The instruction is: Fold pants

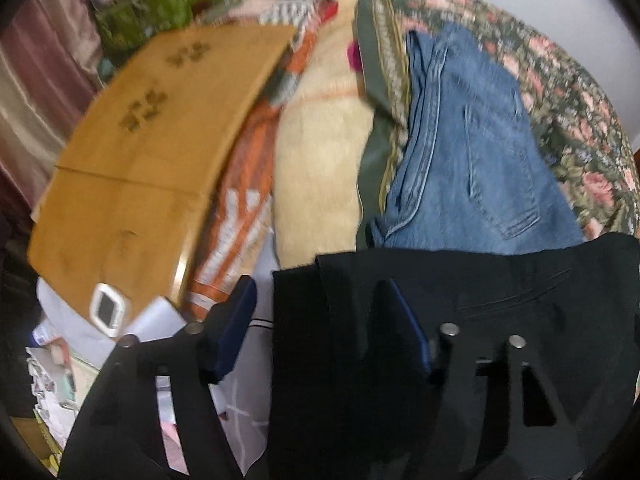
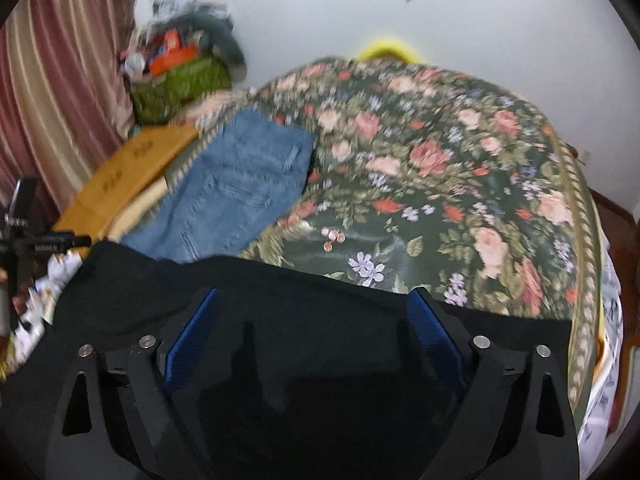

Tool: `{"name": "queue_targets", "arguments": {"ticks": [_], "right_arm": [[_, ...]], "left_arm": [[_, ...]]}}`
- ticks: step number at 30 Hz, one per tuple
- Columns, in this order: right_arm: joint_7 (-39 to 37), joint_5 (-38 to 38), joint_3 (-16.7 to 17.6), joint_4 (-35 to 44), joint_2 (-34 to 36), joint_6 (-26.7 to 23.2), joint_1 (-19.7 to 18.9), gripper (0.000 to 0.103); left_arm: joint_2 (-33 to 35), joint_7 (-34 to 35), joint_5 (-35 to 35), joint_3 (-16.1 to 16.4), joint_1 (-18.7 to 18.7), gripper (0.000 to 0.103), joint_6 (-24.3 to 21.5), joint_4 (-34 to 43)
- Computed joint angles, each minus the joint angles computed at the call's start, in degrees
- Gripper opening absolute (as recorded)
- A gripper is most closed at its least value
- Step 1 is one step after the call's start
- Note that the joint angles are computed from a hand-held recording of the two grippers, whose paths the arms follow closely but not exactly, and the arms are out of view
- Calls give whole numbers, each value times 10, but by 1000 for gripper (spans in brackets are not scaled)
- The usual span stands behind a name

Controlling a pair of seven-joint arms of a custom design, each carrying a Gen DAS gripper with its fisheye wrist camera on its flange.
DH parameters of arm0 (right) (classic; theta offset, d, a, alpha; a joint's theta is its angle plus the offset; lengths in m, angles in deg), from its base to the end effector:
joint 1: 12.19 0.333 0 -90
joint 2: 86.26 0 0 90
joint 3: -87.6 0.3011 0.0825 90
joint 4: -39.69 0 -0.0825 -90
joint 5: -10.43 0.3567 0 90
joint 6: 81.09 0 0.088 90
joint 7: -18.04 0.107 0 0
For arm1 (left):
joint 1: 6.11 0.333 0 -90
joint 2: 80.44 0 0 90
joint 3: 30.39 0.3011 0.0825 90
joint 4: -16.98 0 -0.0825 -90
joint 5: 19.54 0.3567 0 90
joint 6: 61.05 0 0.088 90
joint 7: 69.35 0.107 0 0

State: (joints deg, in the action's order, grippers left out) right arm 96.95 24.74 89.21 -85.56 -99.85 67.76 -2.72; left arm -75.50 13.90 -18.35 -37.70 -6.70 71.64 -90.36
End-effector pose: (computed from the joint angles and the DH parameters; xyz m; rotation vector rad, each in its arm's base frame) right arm 0.4973 0.0935 0.5574 -1.9650 1.5779 -0.4244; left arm 0.5839 -0.0785 0.4978 -2.0139 2.0731 -0.4066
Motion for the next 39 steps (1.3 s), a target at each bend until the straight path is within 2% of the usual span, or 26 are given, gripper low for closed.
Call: {"name": "queue_targets", "arguments": {"ticks": [3, 5, 7, 8, 10, 13, 16, 17, 18, 21, 27, 30, 39], "right_arm": [[-22, -6, -1, 28, 33, -17, 3, 87], [-45, -3, -4, 44, 54, -23, 6, 85], [-53, -17, -1, 56, 71, -37, 7, 78], [-48, -32, 2, 55, 76, -33, 6, 76], [-63, -34, 3, 40, 70, -6, 10, 69], [-74, -6, 0, 37, 66, -11, 15, 48], [-72, -5, 3, 33, 61, -16, 17, 27], [-76, 5, 2, 31, 59, -19, 19, 16], [-74, 10, 2, 32, 57, -23, 20, 10], [-51, -7, 8, 30, 51, -24, 17, 6], [23, -69, 25, -1, 1, 35, 5, 5], [40, -75, 27, -7, -31, 41, 3, 5], [58, -71, 41, -73, -159, 13, 9, 5]], "left_arm": [[22, 23, -37, -3, 5, 58, -20, 17], [30, 43, -71, -6, 12, 48, -26, 23], [25, 41, -71, -6, 11, 41, -24, 19], [23, 41, -66, -6, 10, 39, -22, 16], [11, 41, -50, -7, 6, 28, -10, 4], [-7, 30, -23, -8, -4, 16, 0, -11], [-29, 19, 1, -8, -12, 13, 27, -32], [-35, 19, 7, -7, -13, 13, 32, -36], [-45, 14, 17, -7, -15, 13, 41, -43], [-63, 2, 35, -4, -19, 12, 58, -41], [-95, 9, 19, 2, -23, 12, 77, -19], [-117, 11, 11, 3, -28, 12, 82, -22], [-240, 10, 5, 18, -46, 12, 111, -133]]}}
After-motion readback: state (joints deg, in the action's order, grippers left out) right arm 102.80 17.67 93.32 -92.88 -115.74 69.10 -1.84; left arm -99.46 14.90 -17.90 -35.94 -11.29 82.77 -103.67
